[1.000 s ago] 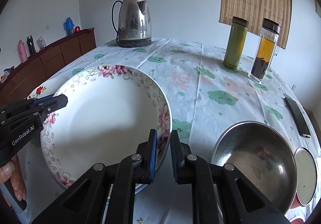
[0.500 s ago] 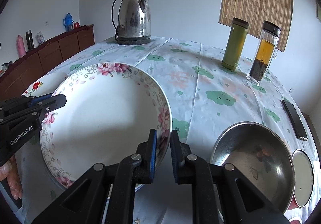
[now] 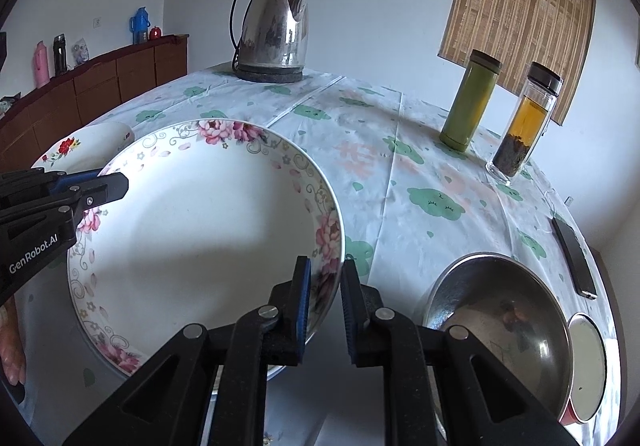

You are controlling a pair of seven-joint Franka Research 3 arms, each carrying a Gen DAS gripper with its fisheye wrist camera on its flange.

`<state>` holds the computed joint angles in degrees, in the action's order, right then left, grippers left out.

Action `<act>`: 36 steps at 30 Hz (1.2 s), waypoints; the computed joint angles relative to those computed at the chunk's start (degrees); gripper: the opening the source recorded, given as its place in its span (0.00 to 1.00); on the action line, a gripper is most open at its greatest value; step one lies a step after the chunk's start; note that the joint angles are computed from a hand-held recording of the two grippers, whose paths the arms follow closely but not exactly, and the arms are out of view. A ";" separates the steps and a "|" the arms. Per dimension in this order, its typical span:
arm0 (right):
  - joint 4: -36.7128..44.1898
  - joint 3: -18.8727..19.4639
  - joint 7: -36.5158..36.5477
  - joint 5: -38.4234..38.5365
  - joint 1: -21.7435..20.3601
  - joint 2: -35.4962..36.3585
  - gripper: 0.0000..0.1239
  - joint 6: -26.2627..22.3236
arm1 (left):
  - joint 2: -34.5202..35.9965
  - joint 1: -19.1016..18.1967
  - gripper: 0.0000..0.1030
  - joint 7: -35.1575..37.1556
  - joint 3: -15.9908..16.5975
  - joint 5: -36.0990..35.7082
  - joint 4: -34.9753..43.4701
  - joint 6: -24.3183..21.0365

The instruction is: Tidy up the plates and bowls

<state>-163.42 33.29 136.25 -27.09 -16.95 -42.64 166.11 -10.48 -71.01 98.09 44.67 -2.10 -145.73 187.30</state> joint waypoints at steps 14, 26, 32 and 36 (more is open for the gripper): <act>2.06 1.27 1.72 -5.27 -0.03 1.78 0.15 -3.93 | 1.07 9.09 0.07 -1.56 -8.56 2.13 -0.66 0.89; 3.48 -0.23 6.35 -12.51 1.60 3.46 0.15 -6.69 | 1.58 11.48 0.07 -4.38 -10.31 5.51 -0.41 0.52; 3.89 -1.93 8.68 -15.70 3.51 4.31 0.15 -7.98 | 1.66 12.65 0.07 -5.06 -11.34 6.23 -0.42 0.53; 4.06 -3.17 10.08 -17.64 4.76 4.77 0.15 -8.68 | 2.25 18.75 0.07 -6.29 -17.20 7.72 -0.51 0.92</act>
